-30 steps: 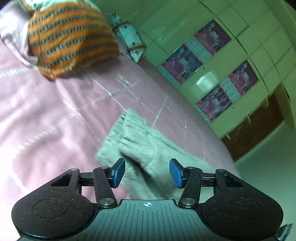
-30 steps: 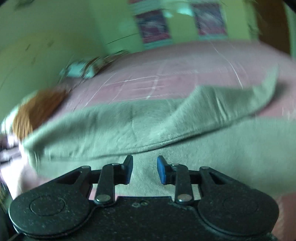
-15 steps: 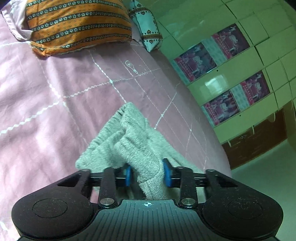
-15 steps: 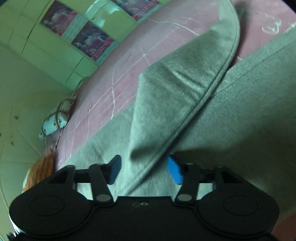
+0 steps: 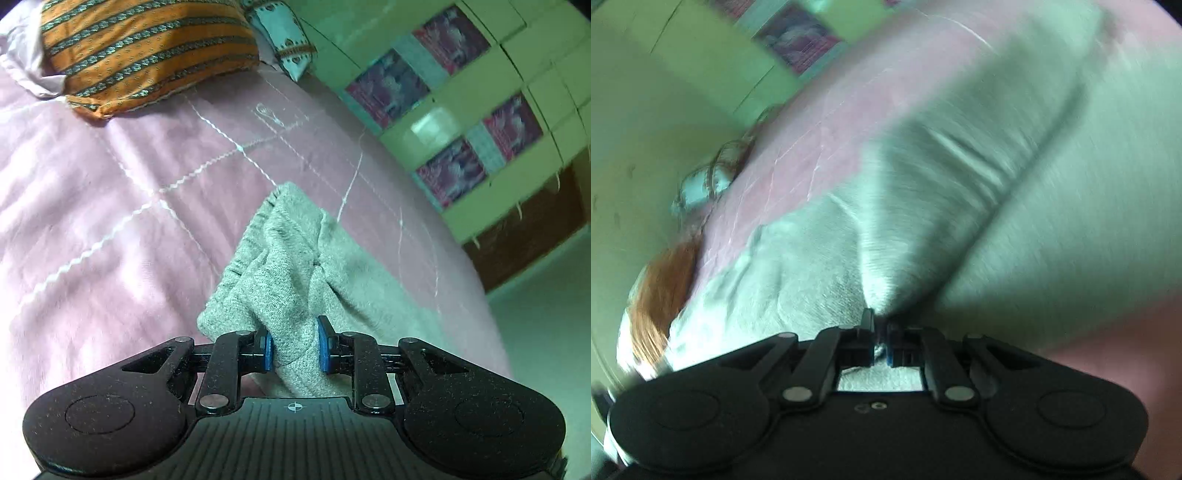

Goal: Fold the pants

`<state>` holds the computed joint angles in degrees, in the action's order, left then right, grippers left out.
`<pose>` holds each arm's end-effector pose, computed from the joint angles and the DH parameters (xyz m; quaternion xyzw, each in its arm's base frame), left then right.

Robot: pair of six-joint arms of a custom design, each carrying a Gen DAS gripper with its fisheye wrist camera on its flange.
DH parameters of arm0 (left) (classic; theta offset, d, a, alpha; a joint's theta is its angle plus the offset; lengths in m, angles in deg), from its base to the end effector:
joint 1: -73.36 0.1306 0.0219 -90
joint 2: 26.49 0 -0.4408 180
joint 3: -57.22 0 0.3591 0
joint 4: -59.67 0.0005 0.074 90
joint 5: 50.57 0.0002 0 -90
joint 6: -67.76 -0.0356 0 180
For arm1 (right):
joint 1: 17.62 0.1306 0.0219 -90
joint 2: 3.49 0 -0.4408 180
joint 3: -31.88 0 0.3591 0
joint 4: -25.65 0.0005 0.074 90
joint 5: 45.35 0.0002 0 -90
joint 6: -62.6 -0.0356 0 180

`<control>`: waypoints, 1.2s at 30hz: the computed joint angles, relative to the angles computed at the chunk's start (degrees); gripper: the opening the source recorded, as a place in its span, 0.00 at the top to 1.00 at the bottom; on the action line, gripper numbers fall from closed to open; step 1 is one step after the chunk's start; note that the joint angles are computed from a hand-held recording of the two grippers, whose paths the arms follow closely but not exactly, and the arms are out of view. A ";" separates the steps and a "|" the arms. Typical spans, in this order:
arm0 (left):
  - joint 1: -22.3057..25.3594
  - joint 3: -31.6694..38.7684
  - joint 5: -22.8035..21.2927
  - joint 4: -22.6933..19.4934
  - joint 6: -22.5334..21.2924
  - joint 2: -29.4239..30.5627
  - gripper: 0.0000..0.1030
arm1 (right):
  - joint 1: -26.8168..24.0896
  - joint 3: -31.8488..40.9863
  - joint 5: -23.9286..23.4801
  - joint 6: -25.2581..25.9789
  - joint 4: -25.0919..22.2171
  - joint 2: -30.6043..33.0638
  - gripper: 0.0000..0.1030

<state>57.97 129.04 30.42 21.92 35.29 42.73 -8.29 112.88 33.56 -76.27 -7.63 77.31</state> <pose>0.3035 -0.0783 0.4960 -0.3519 0.8127 -0.2168 0.4107 0.3953 0.0714 0.5074 0.2526 0.8390 0.3049 0.3731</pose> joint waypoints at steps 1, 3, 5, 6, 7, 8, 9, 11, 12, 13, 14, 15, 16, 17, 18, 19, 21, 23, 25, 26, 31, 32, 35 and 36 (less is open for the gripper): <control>-0.37 0.36 -0.73 -0.45 -0.48 0.15 0.77 | 0.28 0.05 0.72 0.26 -0.28 -0.12 1.00; -0.32 1.45 -1.46 -0.25 -2.31 0.44 0.77 | 1.31 1.76 2.82 3.31 -2.62 0.26 1.00; -0.40 2.09 -2.18 3.49 -4.64 -0.30 0.77 | 1.69 2.92 3.20 4.15 -1.35 -0.21 1.00; -0.52 2.74 -2.54 4.23 -5.74 -0.37 0.77 | 1.79 2.76 3.31 4.09 0.29 -0.88 1.00; -0.79 4.37 -3.38 2.15 -7.02 0.30 0.77 | 2.22 2.38 4.19 4.38 1.01 -1.49 1.00; -0.78 6.23 -3.61 -1.74 -8.14 1.55 0.77 | 2.76 2.83 5.43 4.97 0.29 -1.50 1.00; -0.80 7.59 -3.21 -6.40 -8.72 2.95 0.77 | 3.09 2.82 6.36 5.65 -0.78 -1.38 1.00; -1.51 6.85 -2.96 -10.14 -10.15 3.96 0.77 | 3.15 4.41 6.78 6.11 -6.58 0.99 1.00; -1.95 6.14 -3.88 -9.04 -9.73 3.45 0.77 | 3.31 4.68 6.45 4.98 -6.73 1.93 1.00; -2.21 6.14 -4.35 -8.87 -8.41 3.12 0.77 | 2.94 3.26 5.86 3.74 -4.60 1.28 1.00; -2.55 6.50 -4.87 -9.09 -7.53 3.08 0.77 | 2.79 3.08 5.60 3.34 -4.34 0.89 1.00; -2.93 6.74 -5.49 -9.30 -7.27 3.04 0.76 | 2.64 2.89 5.25 3.44 -4.30 0.53 1.00; -3.76 7.01 -7.18 -9.74 -6.92 3.10 0.73 | 2.32 2.95 4.40 3.95 -4.69 0.29 0.98; -4.88 6.60 -9.18 -10.16 -5.94 2.57 0.70 | 1.78 2.80 3.40 4.13 -4.56 -0.11 0.94; -6.16 7.64 -11.45 -11.69 -4.05 2.74 0.66 | 1.19 2.58 2.71 4.03 -4.34 -0.85 0.90; -7.56 8.70 -14.65 -13.74 -2.15 2.90 0.65 | 0.93 2.86 2.88 3.85 -3.81 -1.35 0.89; -12.31 11.21 -21.48 -17.06 0.22 3.40 0.63 | -0.09 0.07 3.89 3.06 -0.75 -4.73 0.89; -16.71 12.40 -24.91 -16.80 1.29 3.95 0.60 | -2.34 -1.54 4.87 2.91 0.97 -7.20 0.89; -20.85 15.12 -28.24 -19.58 2.74 6.66 0.58 | -5.04 -1.80 5.29 2.77 0.94 -8.01 0.89; -22.97 17.14 -30.85 -22.36 4.21 8.72 0.56 | -6.92 -2.06 5.18 2.27 0.87 -8.34 0.89; -27.30 22.75 -30.26 -24.26 3.70 16.95 0.39 | -12.64 -1.43 4.61 1.86 1.44 -6.75 0.89; -27.76 24.10 -30.00 -25.72 3.18 18.66 0.39 | -13.73 -1.24 3.77 1.52 1.89 -6.03 0.89; -28.57 28.39 -28.66 -33.08 1.92 23.88 0.39 | -14.83 0.68 3.16 -0.81 4.20 -1.72 0.87; -29.18 28.91 -29.57 -34.06 1.87 24.71 0.38 | -15.83 0.90 2.23 -1.23 4.69 -1.03 0.85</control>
